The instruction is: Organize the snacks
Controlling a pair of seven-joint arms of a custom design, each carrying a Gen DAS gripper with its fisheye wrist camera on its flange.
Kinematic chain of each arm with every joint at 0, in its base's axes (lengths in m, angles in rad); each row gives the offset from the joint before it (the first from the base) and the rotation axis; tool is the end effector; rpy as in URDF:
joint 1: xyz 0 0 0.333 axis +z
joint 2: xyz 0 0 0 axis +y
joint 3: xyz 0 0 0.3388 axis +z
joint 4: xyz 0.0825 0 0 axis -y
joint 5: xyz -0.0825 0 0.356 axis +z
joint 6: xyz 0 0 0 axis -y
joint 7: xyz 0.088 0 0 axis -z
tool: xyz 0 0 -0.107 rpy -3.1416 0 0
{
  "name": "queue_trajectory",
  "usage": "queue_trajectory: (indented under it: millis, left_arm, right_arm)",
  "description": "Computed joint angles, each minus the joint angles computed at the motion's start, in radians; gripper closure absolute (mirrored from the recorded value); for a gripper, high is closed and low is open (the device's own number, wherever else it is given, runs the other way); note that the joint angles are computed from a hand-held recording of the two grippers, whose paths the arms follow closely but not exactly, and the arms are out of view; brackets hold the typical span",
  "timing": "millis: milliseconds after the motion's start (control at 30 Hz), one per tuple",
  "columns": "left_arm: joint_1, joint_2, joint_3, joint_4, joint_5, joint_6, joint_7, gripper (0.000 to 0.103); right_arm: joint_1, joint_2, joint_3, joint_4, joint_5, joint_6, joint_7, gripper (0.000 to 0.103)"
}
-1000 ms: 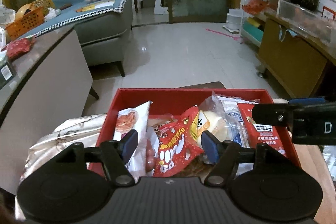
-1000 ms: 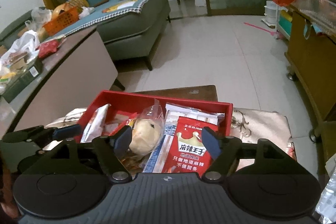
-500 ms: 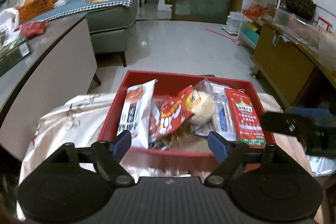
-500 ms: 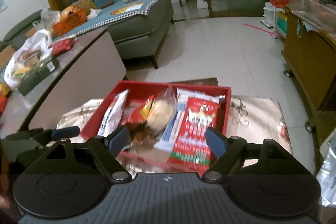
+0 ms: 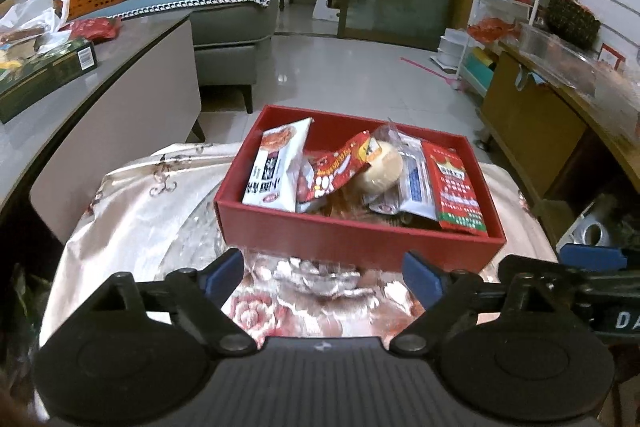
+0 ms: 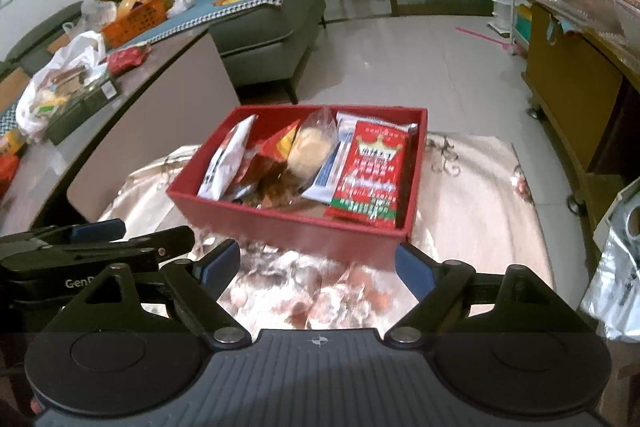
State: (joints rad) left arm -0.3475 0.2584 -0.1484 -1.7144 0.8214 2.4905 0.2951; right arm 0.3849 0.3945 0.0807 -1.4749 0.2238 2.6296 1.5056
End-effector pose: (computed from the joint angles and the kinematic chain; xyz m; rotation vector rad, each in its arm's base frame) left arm 0.5788 -0.3055 0.5269 -1.9683 1.5154 -0.7223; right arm 0.6402 0.3025 0.5712 -1.9573 1.3539 -0.3091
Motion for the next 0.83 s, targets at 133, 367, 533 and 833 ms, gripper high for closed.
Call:
queue_trajectory:
  millis: [133,367,533,833]
  left_arm:
    - [-0.012,-0.027,-0.006,-0.037,0.019,-0.005,-0.033,0.021]
    - [-0.015,-0.067,-0.023,-0.088,0.060,-0.011,-0.081,0.019]
    - [-0.017,-0.089,-0.037,-0.115,0.082,-0.021,-0.105,0.019]
    - [-0.023,-0.129,-0.062,-0.155,0.122,-0.067,-0.140,0.019]
  right_arm:
    - [0.004,-0.034,0.003,-0.059,0.000,0.013,-0.002,0.013]
    - [-0.004,-0.092,0.015,-0.148,0.029,0.047,-0.022,0.012]
    - [-0.009,-0.121,0.022,-0.189,0.049,0.064,-0.036,0.012]
    - [-0.009,-0.158,0.026,-0.238,0.068,0.076,-0.048,0.012]
